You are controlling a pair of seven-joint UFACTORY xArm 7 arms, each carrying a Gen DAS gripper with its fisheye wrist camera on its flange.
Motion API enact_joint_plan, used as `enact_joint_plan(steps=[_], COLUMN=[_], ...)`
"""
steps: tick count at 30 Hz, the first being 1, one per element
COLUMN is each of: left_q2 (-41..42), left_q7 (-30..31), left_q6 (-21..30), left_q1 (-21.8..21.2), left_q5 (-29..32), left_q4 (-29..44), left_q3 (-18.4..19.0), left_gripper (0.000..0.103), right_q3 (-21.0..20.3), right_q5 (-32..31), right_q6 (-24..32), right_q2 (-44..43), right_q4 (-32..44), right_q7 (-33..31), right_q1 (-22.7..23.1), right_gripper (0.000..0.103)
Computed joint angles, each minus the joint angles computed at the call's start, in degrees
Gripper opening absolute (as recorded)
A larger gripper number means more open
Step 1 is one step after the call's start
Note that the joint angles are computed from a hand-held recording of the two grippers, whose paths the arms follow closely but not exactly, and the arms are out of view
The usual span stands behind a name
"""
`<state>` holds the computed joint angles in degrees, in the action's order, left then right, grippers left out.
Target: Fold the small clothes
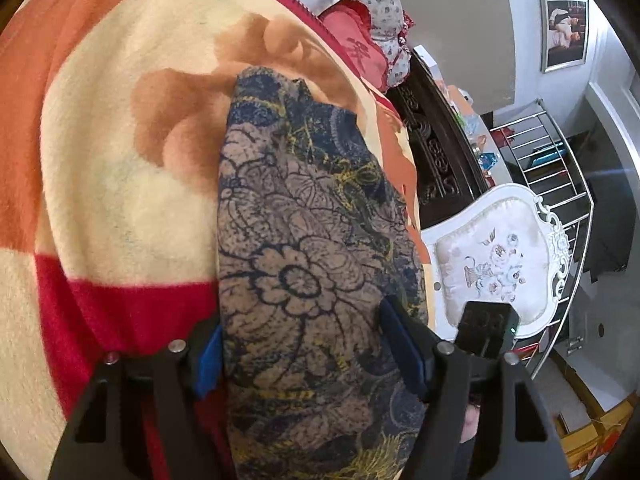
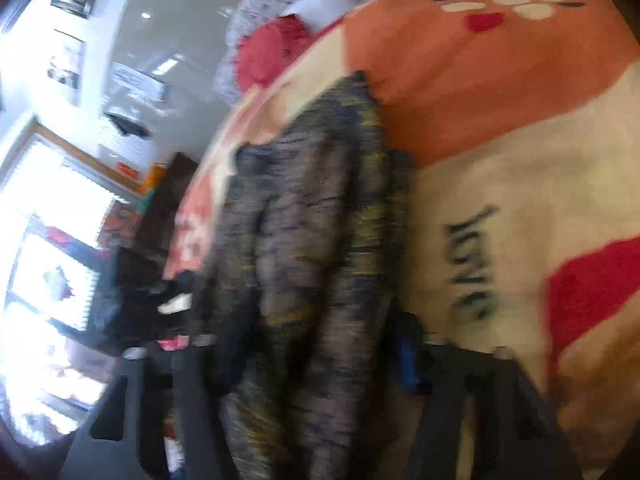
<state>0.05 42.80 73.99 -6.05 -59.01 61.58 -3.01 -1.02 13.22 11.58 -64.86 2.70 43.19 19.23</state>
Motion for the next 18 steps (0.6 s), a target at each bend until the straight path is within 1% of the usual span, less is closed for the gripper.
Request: enact_joint_plan(steps=[1,2,3,4,5,7,9,13,16,18], left_q2=[-0.07,-0.17,-0.81,-1.66,-2.3,-5.01,-7.26,-11.71,-11.51,-9.94], left_q7=[-0.33,-0.91,-2.08,-3.38,-3.54,-1.41,-0.14,2.68,4.63,5.51], left_q6=[-0.32,-0.78,-2.41,-4.58,-5.89,-8.79,-10.32,-13.71,-12.57,-11.23], left_q1=[-0.04,-0.13,-0.34,-0.69,-0.9,-1.4,-1.96,-2.59,-1.87,-0.65], left_q5=[-0.03,0.01,0.69,2.45,3.48,3.85,4.14,4.52,4.04,3.83], left_q4=[-0.12,-0.13,-0.59,-1.13,-1.59,-3.62,-5.0,-6.31,-3.44,-0.2], left_q3=[-0.05,-0.14,-0.32,-0.59,-0.59,-0.43,0.05,1.81,4.64,6.08], left_gripper=[0.074,0.07,0.063,0.047,0.036,0.027,0.025,0.023,0.023,0.023], right_q3=[1.99,3.0,4.16,5.38,7.76,12.08,13.65,13.01,13.46,13.51], right_q5=[-1.19,-1.87,-1.91,-2.15,-2.95,-6.14,-8.4,-10.44,-11.16,-11.46], right_q6=[1.03,1.63,2.14,2.86,4.79,11.39,15.46,17.39,15.88,12.57], right_q2=[0.62,0.57,-0.32,-0.94,-2.17,-3.07,-2.37,1.62,6.78,11.78], right_q4=[0.84,0.93,0.61,0.76,1.33,5.0,8.44,14.22,18.97,22.04], right_q7=[0.1,0.2,1.44,2.76,4.44,6.27,6.91,6.39,5.61,4.88], right_q1=[-1.58,-2.24,-2.85,-3.61,-4.66,-6.59,-7.03,-7.14,-6.94,-7.01], right_gripper=[0.059,0.058,0.053,0.048,0.046,0.044,0.043,0.042,0.042,0.042])
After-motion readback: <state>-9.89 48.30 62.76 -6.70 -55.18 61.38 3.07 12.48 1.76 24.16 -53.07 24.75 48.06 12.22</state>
